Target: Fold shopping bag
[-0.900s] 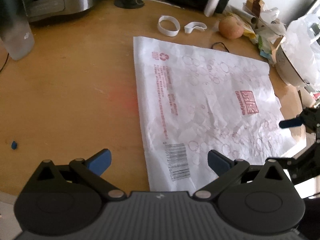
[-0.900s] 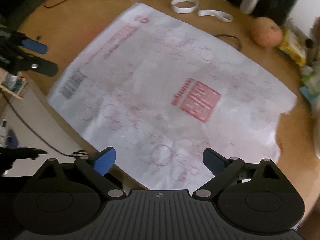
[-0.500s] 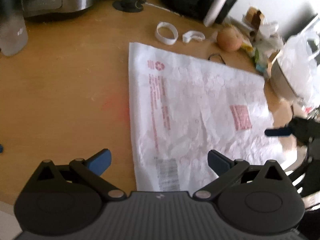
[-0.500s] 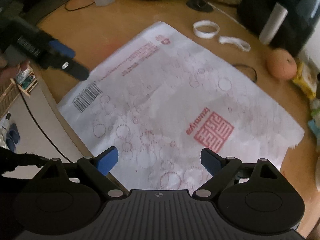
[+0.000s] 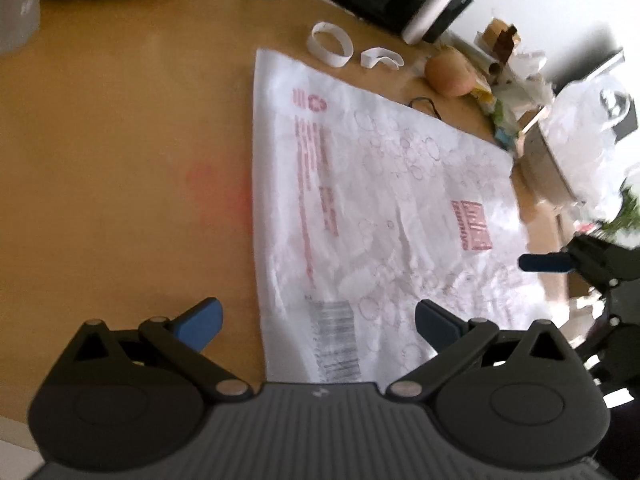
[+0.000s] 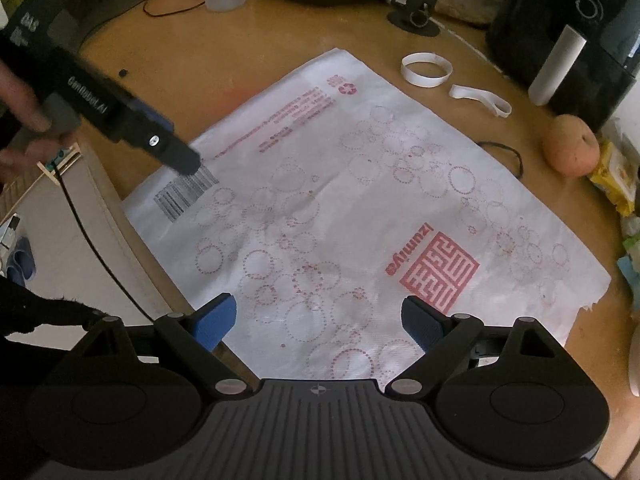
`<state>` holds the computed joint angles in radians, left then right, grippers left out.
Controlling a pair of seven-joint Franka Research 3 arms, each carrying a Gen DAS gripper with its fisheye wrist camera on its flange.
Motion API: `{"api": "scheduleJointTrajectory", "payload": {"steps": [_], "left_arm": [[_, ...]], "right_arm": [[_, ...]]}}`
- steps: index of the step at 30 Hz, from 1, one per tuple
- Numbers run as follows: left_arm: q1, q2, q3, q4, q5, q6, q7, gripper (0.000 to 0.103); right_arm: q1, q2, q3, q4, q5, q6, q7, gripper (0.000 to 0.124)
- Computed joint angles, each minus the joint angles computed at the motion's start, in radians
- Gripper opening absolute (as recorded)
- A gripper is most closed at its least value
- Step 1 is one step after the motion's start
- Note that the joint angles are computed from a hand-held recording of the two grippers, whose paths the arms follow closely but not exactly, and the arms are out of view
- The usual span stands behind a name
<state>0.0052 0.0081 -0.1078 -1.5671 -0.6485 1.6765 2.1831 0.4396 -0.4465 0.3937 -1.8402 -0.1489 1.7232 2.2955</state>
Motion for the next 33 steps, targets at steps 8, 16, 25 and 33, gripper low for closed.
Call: {"api": "scheduleJointTrajectory", "payload": {"steps": [8, 16, 25, 33], "left_arm": [[-0.004, -0.023, 0.008, -0.035, -0.02, -0.011, 0.006, 0.103], [-0.002, -0.036, 0.012, -0.054, -0.047, -0.042, -0.011, 0.103], [0.006, 0.0, 0.009, 0.002, -0.034, -0.097, -0.027, 0.103], [0.016, 0.011, 0.005, 0.018, -0.05, -0.153, -0.053, 0.103]], "right_arm": [[-0.004, -0.023, -0.006, -0.031, 0.018, 0.016, 0.029, 0.092], [-0.014, -0.034, -0.002, -0.043, 0.016, 0.031, 0.033, 0.092], [-0.013, -0.034, -0.004, -0.047, 0.018, 0.033, 0.013, 0.092], [-0.013, -0.032, -0.002, -0.047, 0.027, 0.036, 0.02, 0.092]]}}
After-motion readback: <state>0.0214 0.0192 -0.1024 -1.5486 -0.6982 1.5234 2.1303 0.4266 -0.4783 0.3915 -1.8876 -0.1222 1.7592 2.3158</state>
